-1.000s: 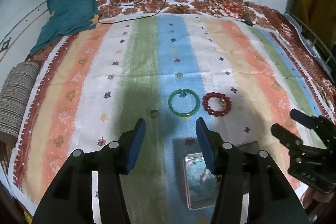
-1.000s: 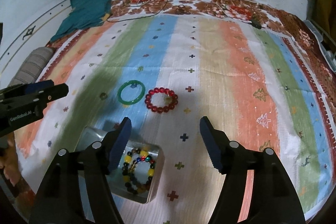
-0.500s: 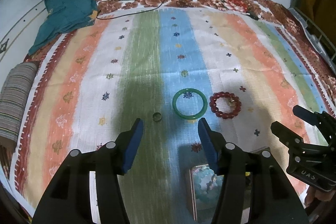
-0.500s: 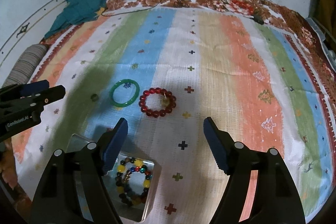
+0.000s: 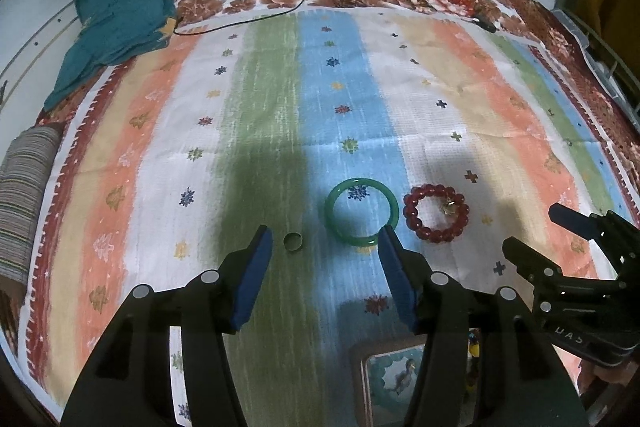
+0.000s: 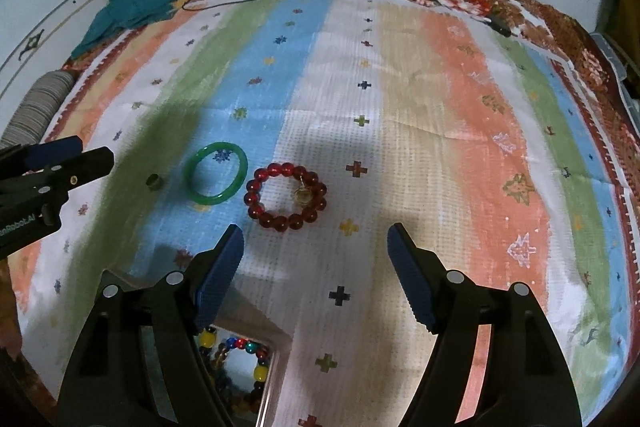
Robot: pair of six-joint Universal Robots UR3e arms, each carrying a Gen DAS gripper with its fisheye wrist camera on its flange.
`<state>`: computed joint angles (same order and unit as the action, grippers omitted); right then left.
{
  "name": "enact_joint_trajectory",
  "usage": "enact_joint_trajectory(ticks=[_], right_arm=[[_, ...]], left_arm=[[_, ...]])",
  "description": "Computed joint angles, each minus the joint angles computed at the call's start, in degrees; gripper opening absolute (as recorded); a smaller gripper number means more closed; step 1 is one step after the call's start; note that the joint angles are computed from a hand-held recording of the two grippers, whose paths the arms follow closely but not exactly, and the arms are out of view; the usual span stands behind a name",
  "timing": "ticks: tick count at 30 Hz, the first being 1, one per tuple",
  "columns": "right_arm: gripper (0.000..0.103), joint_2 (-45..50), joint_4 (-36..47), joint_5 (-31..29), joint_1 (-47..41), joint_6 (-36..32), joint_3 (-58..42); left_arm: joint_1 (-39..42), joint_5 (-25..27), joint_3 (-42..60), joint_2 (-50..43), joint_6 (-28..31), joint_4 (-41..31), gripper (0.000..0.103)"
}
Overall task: Organize jewelry
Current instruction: 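Move left gripper toward green bangle while right gripper approaches red bead bracelet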
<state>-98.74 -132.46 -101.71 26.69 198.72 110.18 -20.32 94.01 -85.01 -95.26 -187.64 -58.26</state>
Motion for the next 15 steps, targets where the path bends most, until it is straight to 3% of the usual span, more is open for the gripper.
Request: enact_joint_trajectory(ticks=[15], right_arm=[[0.074,6.43,-3.18,3.64,-2.24,-0.59,-1.55]], left_arm=[[0.25,1.02,2.55,-5.6,1.52,1.33,0.056]])
